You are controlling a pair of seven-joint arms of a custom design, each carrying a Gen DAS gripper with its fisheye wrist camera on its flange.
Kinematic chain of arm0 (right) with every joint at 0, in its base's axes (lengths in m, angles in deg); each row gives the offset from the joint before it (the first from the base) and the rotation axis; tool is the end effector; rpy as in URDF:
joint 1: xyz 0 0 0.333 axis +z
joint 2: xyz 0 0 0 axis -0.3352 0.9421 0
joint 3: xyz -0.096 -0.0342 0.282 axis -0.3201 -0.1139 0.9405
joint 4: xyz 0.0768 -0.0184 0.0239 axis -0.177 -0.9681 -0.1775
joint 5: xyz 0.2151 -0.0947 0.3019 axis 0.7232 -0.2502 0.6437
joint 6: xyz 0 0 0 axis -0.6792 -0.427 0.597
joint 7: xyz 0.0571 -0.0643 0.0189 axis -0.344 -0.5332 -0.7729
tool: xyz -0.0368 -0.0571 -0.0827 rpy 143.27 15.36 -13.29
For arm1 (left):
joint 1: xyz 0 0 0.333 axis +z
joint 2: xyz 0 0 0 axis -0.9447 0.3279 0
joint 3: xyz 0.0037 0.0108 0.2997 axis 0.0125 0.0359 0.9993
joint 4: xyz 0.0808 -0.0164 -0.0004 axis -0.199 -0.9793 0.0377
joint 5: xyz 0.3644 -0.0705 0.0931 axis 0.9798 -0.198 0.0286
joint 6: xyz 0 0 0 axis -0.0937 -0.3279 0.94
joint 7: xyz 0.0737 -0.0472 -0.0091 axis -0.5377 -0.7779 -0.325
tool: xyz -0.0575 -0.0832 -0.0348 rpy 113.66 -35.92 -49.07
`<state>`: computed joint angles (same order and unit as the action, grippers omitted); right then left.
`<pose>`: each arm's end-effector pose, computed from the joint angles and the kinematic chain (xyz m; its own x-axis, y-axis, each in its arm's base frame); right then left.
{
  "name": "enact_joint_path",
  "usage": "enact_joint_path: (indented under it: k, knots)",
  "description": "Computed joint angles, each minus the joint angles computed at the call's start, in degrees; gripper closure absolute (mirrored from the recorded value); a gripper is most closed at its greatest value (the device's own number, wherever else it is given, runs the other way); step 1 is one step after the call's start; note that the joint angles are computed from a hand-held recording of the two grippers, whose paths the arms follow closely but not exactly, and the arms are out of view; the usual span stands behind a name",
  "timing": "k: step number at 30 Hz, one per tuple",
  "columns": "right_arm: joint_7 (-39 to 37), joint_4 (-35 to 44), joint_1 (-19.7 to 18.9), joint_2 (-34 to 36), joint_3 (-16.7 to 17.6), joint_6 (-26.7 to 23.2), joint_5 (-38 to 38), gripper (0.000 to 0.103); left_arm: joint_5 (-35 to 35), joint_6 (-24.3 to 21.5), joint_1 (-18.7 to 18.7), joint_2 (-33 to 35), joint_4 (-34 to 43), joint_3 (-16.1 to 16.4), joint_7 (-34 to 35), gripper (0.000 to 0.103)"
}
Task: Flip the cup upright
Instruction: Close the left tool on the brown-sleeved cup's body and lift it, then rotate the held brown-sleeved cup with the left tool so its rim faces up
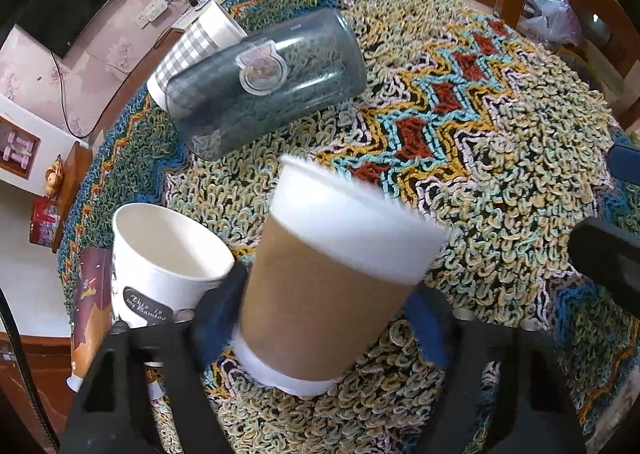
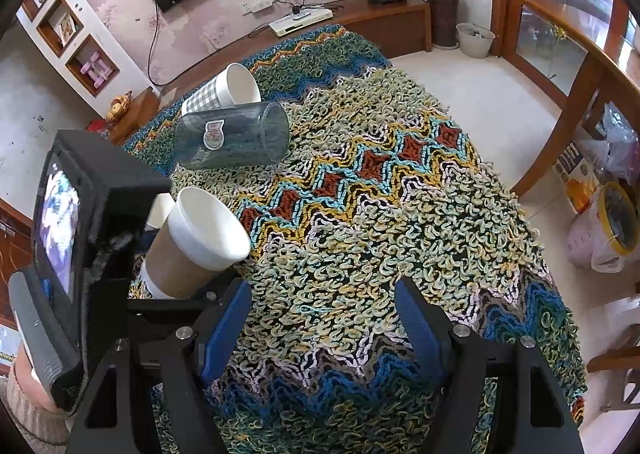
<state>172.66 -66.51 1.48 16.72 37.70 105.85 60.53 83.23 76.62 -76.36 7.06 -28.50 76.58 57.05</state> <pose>0.4735 0.2480 0.4096 -0.0710 -0.9672 -0.2441 -0.8962 0.1693 -0.4101 0.5862 -0.1174 0.3905 -0.5087 -0.8227 -0.2539 -0.7873 0.5638 -0.2495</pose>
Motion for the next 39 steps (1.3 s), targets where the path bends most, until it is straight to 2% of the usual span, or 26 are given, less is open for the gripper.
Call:
enact_joint_path:
  k: [1,8,12,20,25,28,33,35,39]
  knots:
    - [-0.12,-0.01,0.0,0.01,-0.02,0.04,0.11,0.028,-2.16,-0.71,0.4,0.23,0.64,-0.31,1.09,0.029]
    - [-0.93,-0.28,0.02,-0.28,-0.07,0.37,0.8,0.028,-4.55,-1.31,0.72,-0.04,1.04,-0.13,0.46,0.03]
    - [-1.26,-0.69,-0.03,-0.81,-0.18,0.36,1.12,0.028,-8.37,-2.57,1.54,-1.2,0.68,-0.4,1.08,0.031]
    - [-0.6,-2.33,0.35,-3.59,0.01,0.42,0.28,0.028,-17.64,-11.67,3.49,-4.84,-0.31,-0.37,-2.57,0.031]
    - [-2.27,-3.87,1.52,-5.39,-0.12,0.64,1.68,0.028,-23.12,-14.15,4.96,-11.1,-6.72,-0.05,-5.52,0.031]
    - [-6.57,-4.81,3.42,-5.84,-1.03,1.19,6.67,0.028,-25.91,-14.83,5.64,-16.38,-12.62,0.1,-7.92,0.031]
    - [-24.34,-5.73,9.56,-5.87,-4.22,1.35,27.66,0.028,-29.79,-14.48,6.75,-23.87,-21.25,0.55,-11.18,0.031]
    - [-29.73,-5.43,10.64,-5.74,-4.4,0.09,34.2,0.028,-31.4,-12.94,7.19,-27.25,-25.48,0.95,-12.2,0.031]
    - [-34.85,-5.18,10.47,-6.1,-3.38,-1.81,40.53,0.028,-35.56,-12.99,7.86,-32.42,-30.98,2.64,-12.71,0.031]
